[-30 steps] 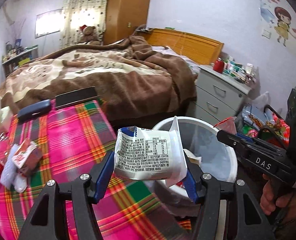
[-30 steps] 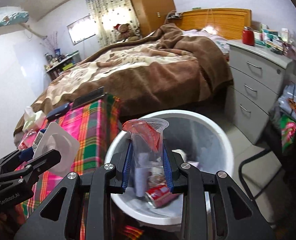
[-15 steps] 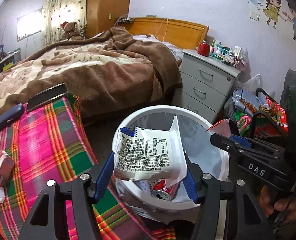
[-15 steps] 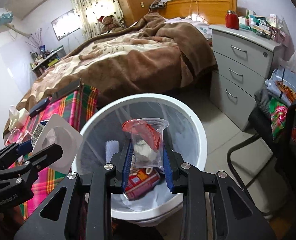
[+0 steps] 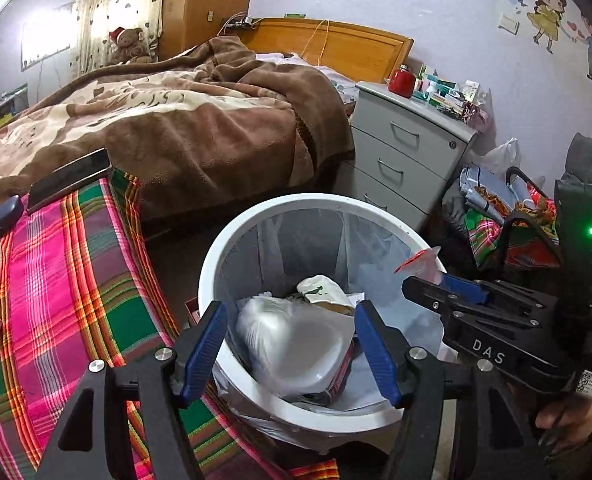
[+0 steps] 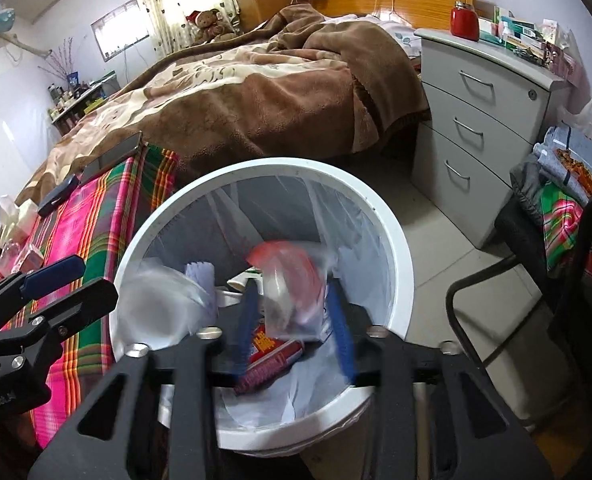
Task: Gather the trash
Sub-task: 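Open both tools to drop the wrapper and cup into the bin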
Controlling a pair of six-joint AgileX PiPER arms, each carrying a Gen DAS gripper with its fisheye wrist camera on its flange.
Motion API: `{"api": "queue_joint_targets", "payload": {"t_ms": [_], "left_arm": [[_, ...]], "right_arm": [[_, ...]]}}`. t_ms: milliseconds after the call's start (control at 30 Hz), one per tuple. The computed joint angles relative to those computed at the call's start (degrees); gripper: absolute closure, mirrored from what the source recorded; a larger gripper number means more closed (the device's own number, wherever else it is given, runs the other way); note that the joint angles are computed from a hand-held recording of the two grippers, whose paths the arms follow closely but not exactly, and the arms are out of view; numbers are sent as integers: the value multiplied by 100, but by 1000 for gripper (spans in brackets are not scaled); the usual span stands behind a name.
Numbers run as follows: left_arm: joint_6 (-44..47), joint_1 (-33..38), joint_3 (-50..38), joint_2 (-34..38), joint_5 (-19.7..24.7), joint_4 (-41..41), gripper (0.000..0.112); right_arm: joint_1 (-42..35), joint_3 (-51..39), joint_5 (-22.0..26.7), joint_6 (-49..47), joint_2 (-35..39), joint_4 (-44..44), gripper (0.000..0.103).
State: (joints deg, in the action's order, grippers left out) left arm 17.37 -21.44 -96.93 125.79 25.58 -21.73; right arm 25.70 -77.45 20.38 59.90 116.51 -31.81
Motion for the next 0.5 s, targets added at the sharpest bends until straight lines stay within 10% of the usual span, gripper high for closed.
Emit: {"api": "queue_joint_targets", "payload": {"t_ms": [500], "left_arm": [[-3, 104, 672, -468, -428, -122, 39]], "right_arm": [[142, -4, -22, 527, -74, -426, 46]]}}
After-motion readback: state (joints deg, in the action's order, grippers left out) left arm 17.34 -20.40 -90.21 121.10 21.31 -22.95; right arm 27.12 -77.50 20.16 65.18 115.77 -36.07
